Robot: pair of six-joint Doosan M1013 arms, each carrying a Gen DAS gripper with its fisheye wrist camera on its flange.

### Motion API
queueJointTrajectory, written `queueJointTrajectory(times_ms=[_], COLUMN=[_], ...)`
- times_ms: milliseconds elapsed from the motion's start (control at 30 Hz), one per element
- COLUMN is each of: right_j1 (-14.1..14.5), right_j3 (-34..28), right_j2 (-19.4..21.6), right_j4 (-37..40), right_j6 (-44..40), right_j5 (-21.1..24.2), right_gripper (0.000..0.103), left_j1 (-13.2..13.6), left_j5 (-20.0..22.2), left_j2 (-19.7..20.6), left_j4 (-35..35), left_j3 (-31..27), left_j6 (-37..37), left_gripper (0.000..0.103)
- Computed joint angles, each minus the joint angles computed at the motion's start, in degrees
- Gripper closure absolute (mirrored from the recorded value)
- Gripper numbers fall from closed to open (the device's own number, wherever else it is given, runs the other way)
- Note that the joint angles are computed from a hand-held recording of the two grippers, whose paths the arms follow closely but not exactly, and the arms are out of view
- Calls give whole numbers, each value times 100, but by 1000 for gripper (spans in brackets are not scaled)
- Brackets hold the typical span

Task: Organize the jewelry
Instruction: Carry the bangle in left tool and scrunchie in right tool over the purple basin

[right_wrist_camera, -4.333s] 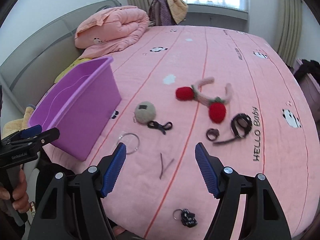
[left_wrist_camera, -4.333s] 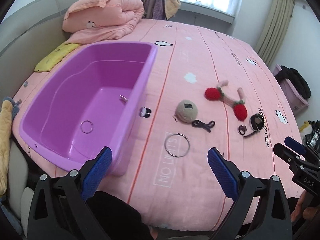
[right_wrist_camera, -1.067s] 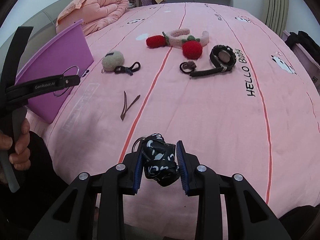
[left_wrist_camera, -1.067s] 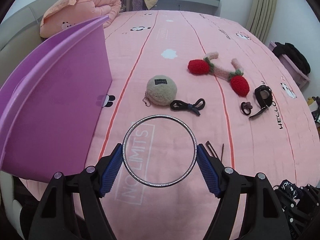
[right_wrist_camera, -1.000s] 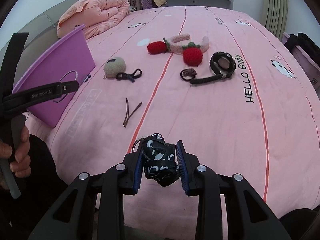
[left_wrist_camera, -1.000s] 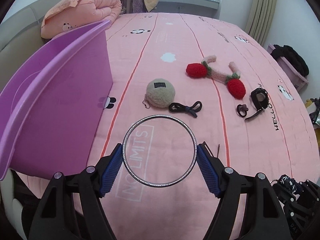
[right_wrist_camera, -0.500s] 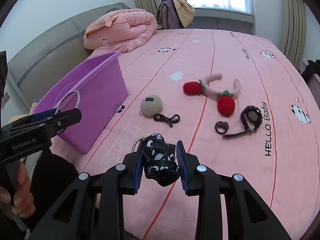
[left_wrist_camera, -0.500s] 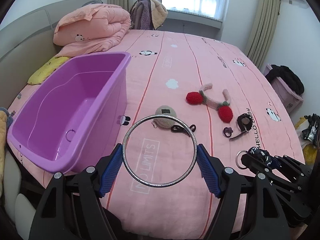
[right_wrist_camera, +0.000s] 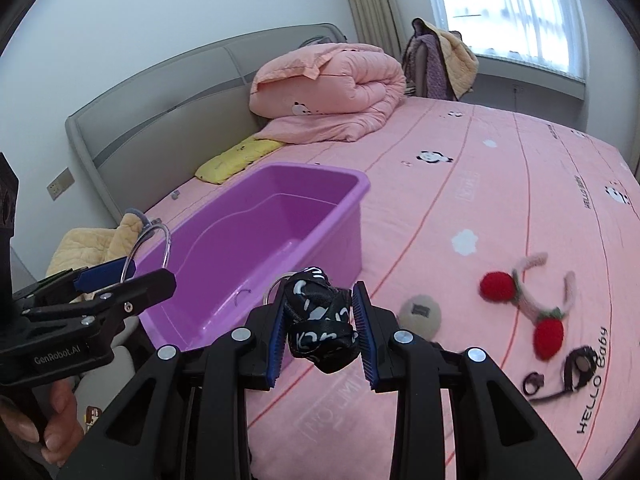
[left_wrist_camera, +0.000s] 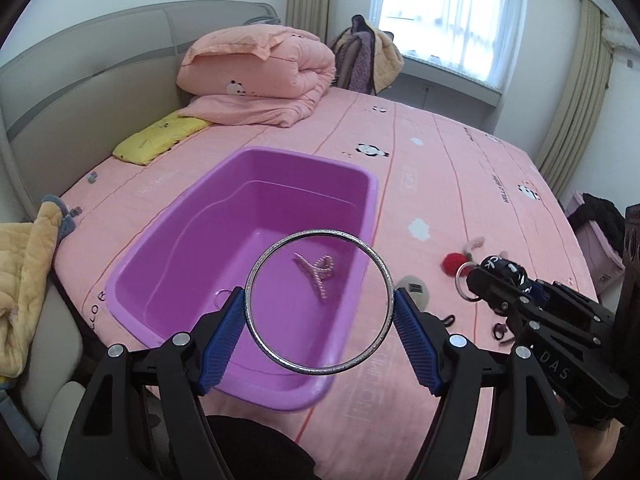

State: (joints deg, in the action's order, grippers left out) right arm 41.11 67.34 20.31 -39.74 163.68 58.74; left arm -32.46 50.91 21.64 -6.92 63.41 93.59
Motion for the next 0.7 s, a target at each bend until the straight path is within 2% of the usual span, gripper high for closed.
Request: queueJointTrajectory(times_ms=[167, 267, 433, 700], right_j1=[-309, -483, -688, -859], right_j3=[-764, -1237, -1879, -2824], right_j2=[473, 783, 1257, 1939], right_j4=[634, 1154, 1846, 2436], right_j6=[-910, -1452, -2156, -2887], right_j5=[-212, -183, -5, 651], right_gripper=[73, 73, 73, 73], left_j1=[198, 323, 419, 405], left_j5=[198, 369, 539, 714], left_j2=[268, 421, 630, 848], left_j4=[442, 527, 589, 515], left_j3=[-330, -502, -688, -822], left_j6=[-496, -647, -799, -878], left_gripper=[32, 32, 32, 32])
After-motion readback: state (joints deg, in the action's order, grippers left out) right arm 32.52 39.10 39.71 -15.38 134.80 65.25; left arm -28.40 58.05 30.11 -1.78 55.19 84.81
